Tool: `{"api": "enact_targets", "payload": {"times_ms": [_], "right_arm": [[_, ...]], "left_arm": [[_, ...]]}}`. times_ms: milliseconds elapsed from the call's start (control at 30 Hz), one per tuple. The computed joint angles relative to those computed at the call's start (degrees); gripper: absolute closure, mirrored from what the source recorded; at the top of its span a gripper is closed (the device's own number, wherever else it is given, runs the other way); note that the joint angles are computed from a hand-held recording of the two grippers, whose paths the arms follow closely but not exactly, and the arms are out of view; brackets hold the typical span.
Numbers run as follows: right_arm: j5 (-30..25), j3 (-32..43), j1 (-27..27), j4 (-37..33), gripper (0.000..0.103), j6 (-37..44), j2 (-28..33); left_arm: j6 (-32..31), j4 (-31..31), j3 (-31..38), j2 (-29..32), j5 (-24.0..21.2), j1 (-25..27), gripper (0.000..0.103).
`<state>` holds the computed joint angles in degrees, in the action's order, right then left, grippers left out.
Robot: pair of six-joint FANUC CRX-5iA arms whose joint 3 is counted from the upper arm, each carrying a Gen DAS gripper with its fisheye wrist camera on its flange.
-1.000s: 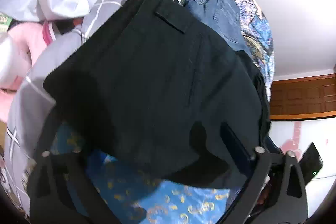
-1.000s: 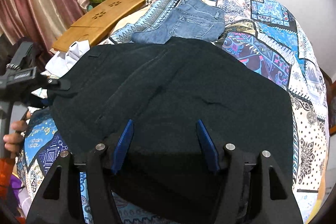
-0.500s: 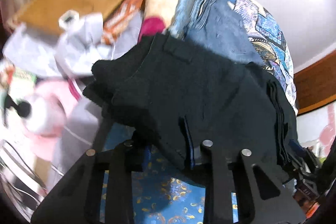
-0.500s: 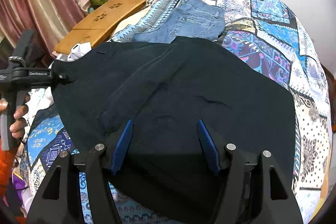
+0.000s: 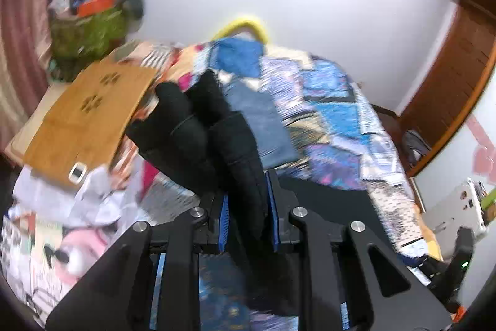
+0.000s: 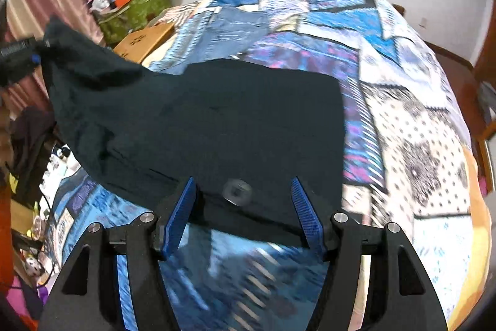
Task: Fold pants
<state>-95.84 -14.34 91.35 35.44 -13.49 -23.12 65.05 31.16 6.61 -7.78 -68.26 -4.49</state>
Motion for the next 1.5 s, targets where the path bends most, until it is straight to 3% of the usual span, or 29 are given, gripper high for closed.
{"api": "enact_targets", "payload": {"times_ms": [267, 433, 667, 833, 933, 1000, 1067, 1300, 1500], "right_arm": [[-1.5, -1.75, 4.57, 0.99, 0.043, -2.88, -3.0], [-1.41, -3.4, 7.1, 1.7, 0.043, -6.54, -5.51], [-4.09, -5.38, 11.87, 1.6, 0.043, -14.79, -7.88], [-6.02, -5.0, 14.0, 1.13, 0.043, -16.35, -7.45], [-6.01, -5.19, 14.74, 1.71, 0.043, -17.63, -7.58], [-5.57, -5.35, 14.85, 2.04, 0.043, -18.04, -7.63], [-5.12, -5.64, 15.05, 2.63, 0.043, -18.73, -7.72], [-4.37, -4.84, 14.59, 3.26, 0.043, -17.75, -6.68], [-2.81, -4.59, 12.88, 4.03, 0.043, -15.52, -6.15]], "left_arm": [[-0.05, 3.82, 4.24, 3.12, 1.87, -10.01, 0.085], [-0.73, 4.73, 6.6, 6.32, 0.43, -16.8, 0.086], [-2.67, 1.98, 4.96, 8.73, -6.04, -23.54, 0.086], [-4.37, -2.27, 4.36, 8.52, -10.25, -26.0, 0.084], [-5.45, -3.21, 4.38, 8.46, -12.5, -26.52, 0.055], [-6.19, -2.19, 2.91, 7.16, -11.3, -26.01, 0.027], [-6.38, -2.93, 2.69, 6.08, -9.25, -25.53, 0.02], [-0.24, -6.07, 7.33, 8.41, -7.16, -21.88, 0.012], [5.08, -14.94, 14.04, 13.3, -4.9, -19.92, 0.008]]}}
